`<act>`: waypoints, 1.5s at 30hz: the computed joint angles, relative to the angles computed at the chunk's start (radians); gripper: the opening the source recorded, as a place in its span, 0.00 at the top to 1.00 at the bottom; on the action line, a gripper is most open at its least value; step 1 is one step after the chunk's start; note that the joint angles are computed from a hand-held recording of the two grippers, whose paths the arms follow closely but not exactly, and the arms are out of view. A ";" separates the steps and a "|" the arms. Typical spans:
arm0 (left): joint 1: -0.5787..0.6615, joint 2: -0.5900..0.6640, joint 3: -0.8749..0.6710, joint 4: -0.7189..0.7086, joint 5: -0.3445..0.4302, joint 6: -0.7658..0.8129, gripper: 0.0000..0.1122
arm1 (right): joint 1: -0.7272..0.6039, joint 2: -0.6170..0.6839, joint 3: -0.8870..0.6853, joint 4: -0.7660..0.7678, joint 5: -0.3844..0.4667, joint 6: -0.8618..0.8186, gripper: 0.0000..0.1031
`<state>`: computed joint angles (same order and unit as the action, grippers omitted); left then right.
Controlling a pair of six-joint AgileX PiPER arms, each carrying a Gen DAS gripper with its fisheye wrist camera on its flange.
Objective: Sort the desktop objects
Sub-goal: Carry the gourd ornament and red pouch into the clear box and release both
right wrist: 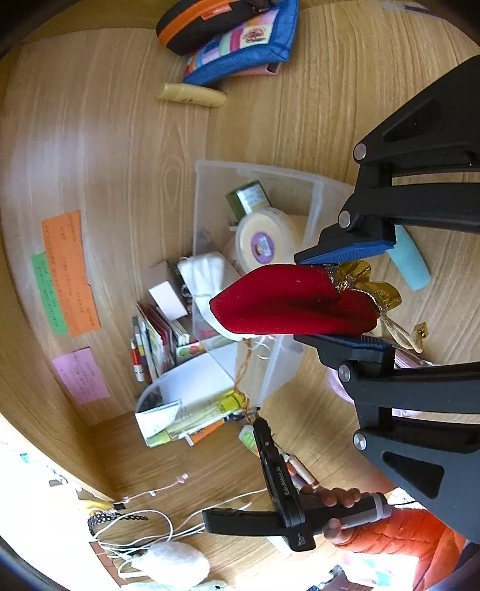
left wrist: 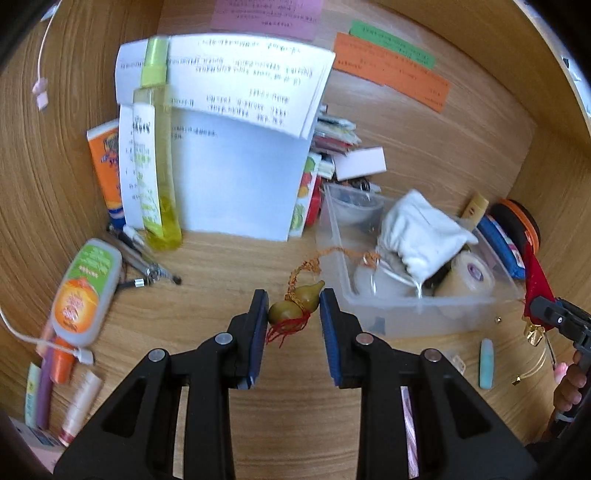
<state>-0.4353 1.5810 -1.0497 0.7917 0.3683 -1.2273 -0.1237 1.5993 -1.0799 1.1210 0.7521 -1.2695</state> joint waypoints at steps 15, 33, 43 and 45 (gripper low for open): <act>-0.055 0.120 -0.222 -0.157 0.013 0.295 0.75 | 0.078 0.110 -0.247 -0.117 -0.058 0.151 0.71; -0.027 0.278 -0.349 -0.378 -0.002 0.490 0.75 | 0.172 0.370 -0.521 -0.479 -0.175 0.528 0.67; -0.053 0.272 -0.350 -0.285 0.007 0.401 0.67 | 0.218 0.339 -0.483 -0.639 -0.257 0.625 0.50; -0.064 0.257 -0.338 -0.226 0.012 0.345 0.62 | 0.217 0.328 -0.475 -0.634 -0.258 0.620 0.42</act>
